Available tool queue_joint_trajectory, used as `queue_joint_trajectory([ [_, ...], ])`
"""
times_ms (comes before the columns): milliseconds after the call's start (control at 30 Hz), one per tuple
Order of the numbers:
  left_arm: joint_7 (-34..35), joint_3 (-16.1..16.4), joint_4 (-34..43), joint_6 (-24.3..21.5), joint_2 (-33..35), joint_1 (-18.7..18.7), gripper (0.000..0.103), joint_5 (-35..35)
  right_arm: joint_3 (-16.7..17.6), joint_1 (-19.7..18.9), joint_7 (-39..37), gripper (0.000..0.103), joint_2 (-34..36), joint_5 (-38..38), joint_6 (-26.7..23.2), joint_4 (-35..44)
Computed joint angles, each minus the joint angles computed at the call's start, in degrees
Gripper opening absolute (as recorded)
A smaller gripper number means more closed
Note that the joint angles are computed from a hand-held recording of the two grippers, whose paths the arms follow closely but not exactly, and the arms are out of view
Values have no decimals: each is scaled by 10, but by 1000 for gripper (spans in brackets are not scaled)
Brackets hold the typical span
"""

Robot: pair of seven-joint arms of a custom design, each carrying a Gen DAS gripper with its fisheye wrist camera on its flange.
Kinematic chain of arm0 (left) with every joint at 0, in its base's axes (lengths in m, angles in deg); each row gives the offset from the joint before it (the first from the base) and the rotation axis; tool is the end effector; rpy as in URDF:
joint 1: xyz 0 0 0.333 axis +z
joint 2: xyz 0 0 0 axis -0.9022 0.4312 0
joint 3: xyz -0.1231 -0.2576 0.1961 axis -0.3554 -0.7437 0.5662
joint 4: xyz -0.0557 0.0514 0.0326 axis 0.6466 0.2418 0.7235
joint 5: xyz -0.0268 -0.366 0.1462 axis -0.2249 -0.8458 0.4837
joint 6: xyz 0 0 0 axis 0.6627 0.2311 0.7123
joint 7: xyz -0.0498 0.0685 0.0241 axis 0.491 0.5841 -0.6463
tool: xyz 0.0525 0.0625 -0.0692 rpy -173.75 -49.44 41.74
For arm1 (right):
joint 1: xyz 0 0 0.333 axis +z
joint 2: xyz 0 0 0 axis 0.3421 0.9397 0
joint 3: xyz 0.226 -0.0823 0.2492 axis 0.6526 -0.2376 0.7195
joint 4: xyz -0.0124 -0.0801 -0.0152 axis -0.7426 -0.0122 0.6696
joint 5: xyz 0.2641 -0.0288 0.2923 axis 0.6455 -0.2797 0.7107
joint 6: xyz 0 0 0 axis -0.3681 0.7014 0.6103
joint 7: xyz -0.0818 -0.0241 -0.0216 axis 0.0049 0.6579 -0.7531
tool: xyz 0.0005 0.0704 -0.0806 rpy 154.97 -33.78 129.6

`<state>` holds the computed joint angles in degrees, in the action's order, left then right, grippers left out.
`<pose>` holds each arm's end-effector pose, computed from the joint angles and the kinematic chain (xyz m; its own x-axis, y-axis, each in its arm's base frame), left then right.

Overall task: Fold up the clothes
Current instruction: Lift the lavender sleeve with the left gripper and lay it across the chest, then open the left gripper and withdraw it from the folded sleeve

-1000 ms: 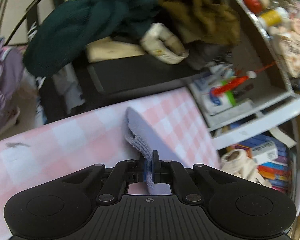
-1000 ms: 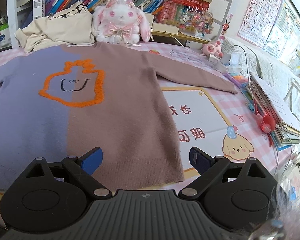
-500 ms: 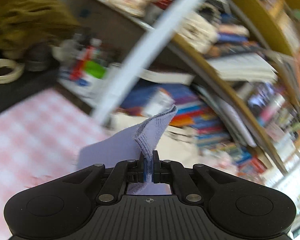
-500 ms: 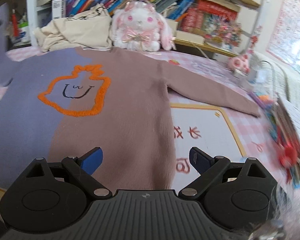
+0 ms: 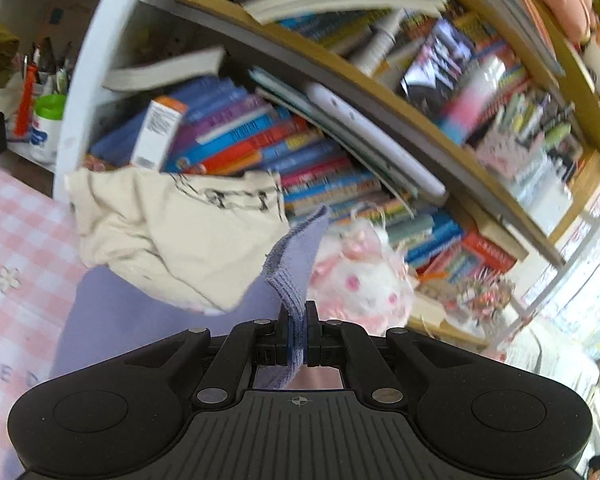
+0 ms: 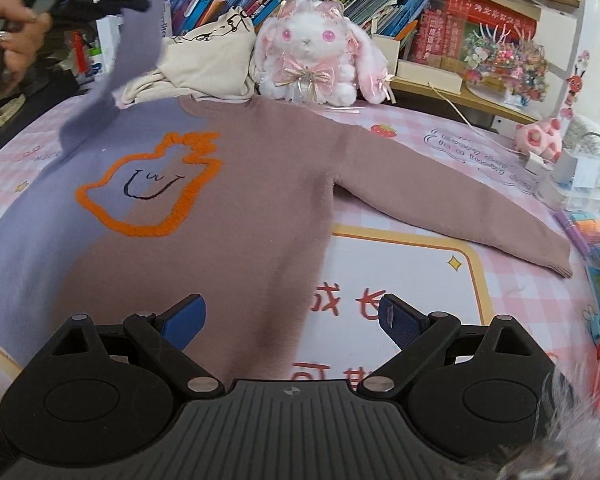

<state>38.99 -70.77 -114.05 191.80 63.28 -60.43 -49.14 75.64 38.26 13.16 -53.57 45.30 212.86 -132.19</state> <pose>0.6497 -0.0042 0.5963 0.0103 -0.8781 0.4783 -0.5298 -0.4105 -0.7422 0.4941 0.1762 0.5165 0.3194 -0.9476 0.0036 -0.6866 -0.2340 -0.6884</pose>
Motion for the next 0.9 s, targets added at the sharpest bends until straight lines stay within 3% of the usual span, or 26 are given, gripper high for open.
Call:
queue_joint_trajectory([
  [233, -148, 17, -8, 12, 25, -39, 3, 151, -46, 41, -140, 94, -9, 109, 3, -10],
  [367, -183, 16, -12, 9, 33, -47, 3, 201, -53, 44, -181, 94, -15, 141, 2, -15],
  [467, -252, 37, -13, -7, 39, -68, 7, 272, -51, 34, -185, 94, -20, 145, -1, -20],
  [600, -281, 20, -14, -49, 39, -53, 56, 262, -49, 27, -180, 94, -24, 146, -8, -23],
  [700, -205, -13, -45, -43, 12, -30, 63, 186, -55, 38, -198, 94, -25, 166, -16, -22],
  [767, -159, -14, -71, -44, -14, -30, 64, 168, -59, 48, -217, 94, -20, 190, -24, -17],
  [833, -144, -2, -109, -33, -46, -40, 72, 197, -55, 50, -223, 94, -14, 205, -30, -12],
  [900, -173, 14, -162, -8, -85, -46, 80, 284, -44, 44, -215, 93, -11, 207, -37, -8],
])
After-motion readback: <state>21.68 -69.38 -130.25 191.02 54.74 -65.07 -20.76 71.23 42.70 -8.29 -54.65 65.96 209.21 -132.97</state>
